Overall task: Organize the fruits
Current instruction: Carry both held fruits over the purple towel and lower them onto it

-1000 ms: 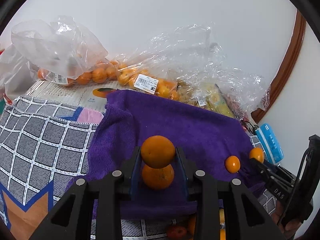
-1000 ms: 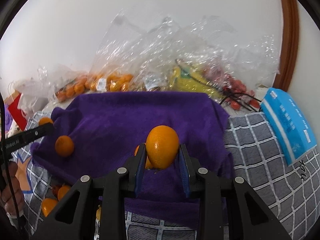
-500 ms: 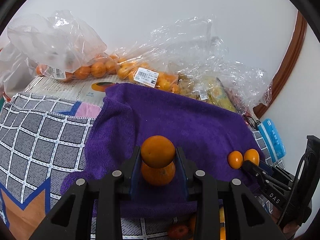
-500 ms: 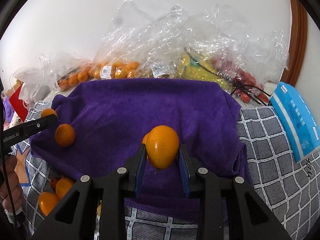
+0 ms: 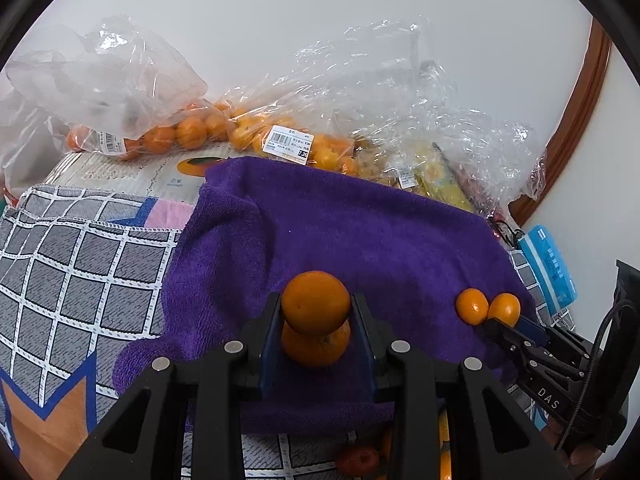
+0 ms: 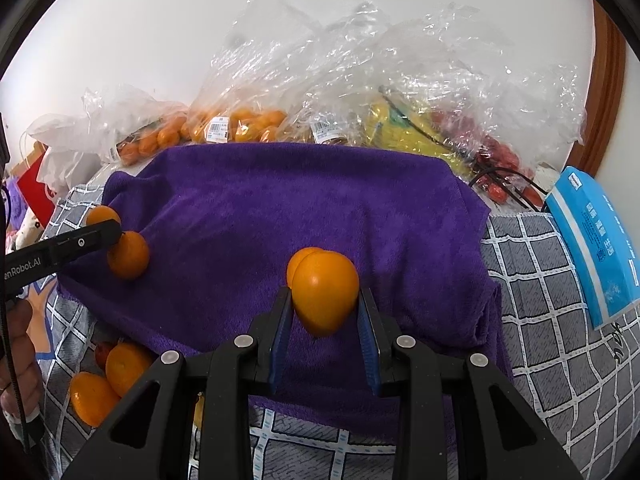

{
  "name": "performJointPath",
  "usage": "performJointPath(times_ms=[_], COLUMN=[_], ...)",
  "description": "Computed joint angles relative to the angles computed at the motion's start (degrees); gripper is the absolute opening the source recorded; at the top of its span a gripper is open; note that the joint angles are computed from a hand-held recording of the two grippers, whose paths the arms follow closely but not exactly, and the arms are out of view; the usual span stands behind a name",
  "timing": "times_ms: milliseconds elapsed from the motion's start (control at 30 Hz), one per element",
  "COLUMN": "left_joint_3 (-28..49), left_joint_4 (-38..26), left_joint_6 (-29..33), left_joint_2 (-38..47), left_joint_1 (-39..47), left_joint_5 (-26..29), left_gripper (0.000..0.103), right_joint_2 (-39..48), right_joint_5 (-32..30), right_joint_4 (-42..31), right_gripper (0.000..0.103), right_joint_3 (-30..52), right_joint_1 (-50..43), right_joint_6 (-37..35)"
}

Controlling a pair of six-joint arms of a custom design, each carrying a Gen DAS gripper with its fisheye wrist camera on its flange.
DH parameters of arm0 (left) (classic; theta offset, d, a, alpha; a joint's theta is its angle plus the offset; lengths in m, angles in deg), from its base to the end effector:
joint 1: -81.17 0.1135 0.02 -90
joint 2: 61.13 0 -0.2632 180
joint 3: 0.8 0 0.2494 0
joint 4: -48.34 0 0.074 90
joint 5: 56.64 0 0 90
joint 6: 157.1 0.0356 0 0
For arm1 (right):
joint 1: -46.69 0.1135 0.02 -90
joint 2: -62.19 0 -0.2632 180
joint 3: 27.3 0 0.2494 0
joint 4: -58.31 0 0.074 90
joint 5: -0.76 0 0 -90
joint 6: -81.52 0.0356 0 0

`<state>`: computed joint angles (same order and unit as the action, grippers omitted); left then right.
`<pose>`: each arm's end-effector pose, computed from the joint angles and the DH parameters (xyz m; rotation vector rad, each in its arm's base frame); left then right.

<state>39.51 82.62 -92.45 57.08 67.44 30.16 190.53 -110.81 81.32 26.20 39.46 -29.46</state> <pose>0.2686 -0.0636 0.0260 -0.2655 2.3319 -0.2745 0.3138 -0.0266 -0.0050 -0.4442 2.3632 0.2410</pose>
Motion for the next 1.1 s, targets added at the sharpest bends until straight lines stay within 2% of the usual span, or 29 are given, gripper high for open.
performJointPath(times_ms=[133,400,867,1000,1100], left_joint_3=[-0.3,0.3,-0.1,0.0,0.1], left_joint_4=[1.0,-0.1,0.2,0.1,-0.2], left_joint_6=[0.4,1.9,2.4,2.3,2.2], left_joint_2=[0.0,0.0,-0.4,-0.3,-0.4], left_joint_1=[0.1,-2.0,-1.3,-1.1,-1.0], left_joint_5=[1.7,-0.1,2.8,3.6,3.4], left_gripper=[0.032,0.032,0.032,0.032,0.032], right_joint_2=[0.3,1.2,0.8,0.1,0.0], right_joint_5=[0.7,2.4,2.2,1.5,1.1], right_joint_4=[-0.8,-1.8,-1.5,-0.1,-0.1], right_gripper=[0.032,0.032,0.034,0.041,0.043], right_joint_3=[0.4,1.2,0.8,0.0,0.1], right_joint_1=[0.4,1.1,0.7,0.2,-0.1], right_joint_6=[-0.4,-1.5,-1.4,-0.6,-0.2])
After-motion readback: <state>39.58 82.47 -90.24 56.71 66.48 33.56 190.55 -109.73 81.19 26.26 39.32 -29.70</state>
